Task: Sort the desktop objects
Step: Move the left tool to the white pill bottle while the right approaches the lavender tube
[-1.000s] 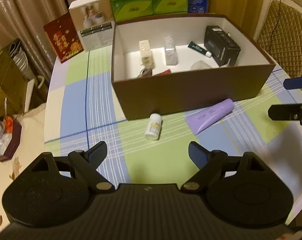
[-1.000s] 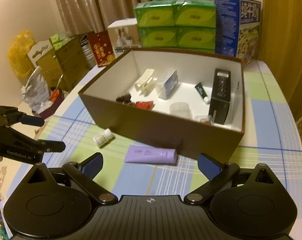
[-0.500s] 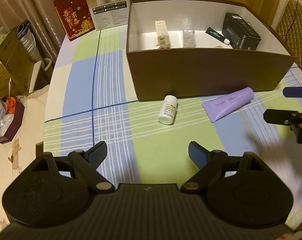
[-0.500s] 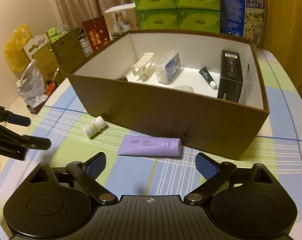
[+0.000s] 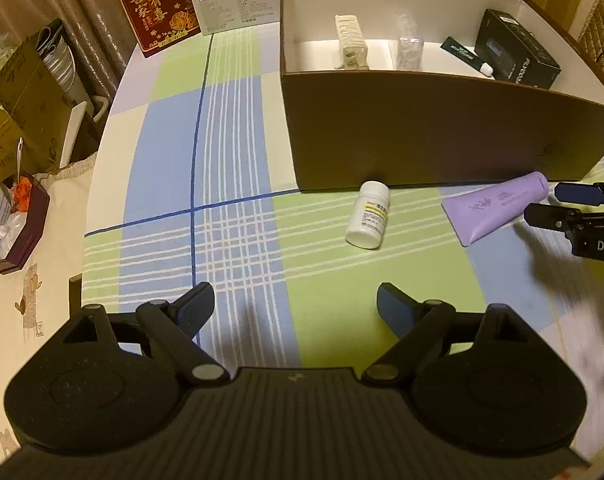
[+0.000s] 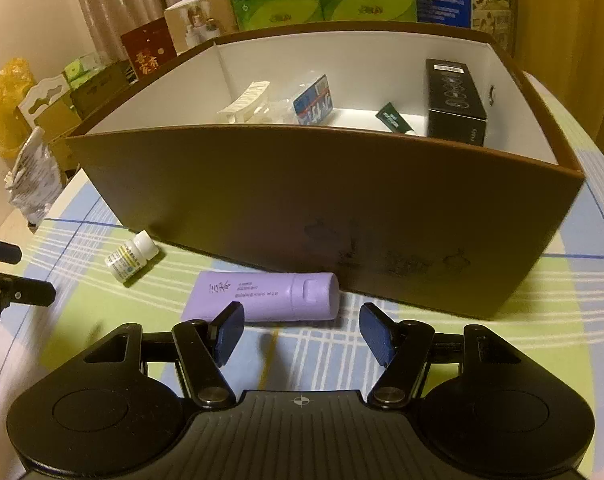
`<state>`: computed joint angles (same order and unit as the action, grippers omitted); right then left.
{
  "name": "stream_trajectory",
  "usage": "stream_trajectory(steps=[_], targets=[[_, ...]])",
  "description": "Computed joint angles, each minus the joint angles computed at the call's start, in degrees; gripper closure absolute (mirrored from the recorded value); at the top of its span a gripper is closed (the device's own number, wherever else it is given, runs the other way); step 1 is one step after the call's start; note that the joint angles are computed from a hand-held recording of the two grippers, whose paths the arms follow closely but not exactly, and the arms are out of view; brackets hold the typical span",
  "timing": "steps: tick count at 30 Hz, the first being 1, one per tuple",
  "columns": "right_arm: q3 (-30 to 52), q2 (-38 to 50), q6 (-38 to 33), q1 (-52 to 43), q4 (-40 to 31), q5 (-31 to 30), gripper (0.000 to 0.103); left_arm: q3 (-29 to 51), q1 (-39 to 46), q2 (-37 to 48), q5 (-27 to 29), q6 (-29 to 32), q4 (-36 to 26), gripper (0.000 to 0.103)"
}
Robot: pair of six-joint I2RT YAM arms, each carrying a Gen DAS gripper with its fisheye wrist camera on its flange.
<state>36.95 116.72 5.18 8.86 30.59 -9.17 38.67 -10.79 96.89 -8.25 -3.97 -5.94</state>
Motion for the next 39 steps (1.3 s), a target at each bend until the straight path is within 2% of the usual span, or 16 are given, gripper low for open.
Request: stream_trajectory(steps=[5, 10, 14, 19, 22, 26, 32, 36, 39], targets=[[0.4, 1.2, -3.0, 2.0, 1.0, 0.1, 0.043, 0.6, 0.6, 1.1, 0.2, 0.6, 0.3, 0.017], [-0.5, -0.8, -7.7, 5.2, 0.1, -2.4, 0.046, 0.5, 1.3, 1.4, 0.3, 0.6, 0.3, 0.017], [-0.4, -0.8, -10.2, 7.3, 1.4, 1.8, 0.045, 0.1, 2.1, 1.2, 0.3, 0.7, 0.3, 0.017], [2.9, 3.4, -11.7, 6.6, -0.1, 2.7, 0.046, -0.8, 2.4, 0.8, 0.3, 0.3, 0.6, 0.017], [3.6, 4.9, -12.2, 7.2, -0.7, 3.0, 0.068, -1.4, 2.5, 0.4, 0.4, 0.3, 0.8, 0.017], [1.9, 3.6, -14.0, 8.1, -1.4, 2.3, 0.075, -2.3, 2.8, -0.2, 0.4, 0.2, 0.9, 0.017], [-2.0, -1.5, -9.1, 10.5, -6.5, 5.7, 0.078, -3.5, 2.8, -1.0, 1.1, 0.0, 1.1, 0.017], [-5.1, -5.4, -5.6, 12.6, -9.3, 5.3, 0.077, -4.3, 2.4, -1.2, 1.9, -0.3, 1.4, 0.017], [-5.3, -5.4, -3.7, 13.0, -8.8, 5.8, 0.07, -4.8, 2.0, -1.3, 2.2, -0.5, 1.6, 0.017]])
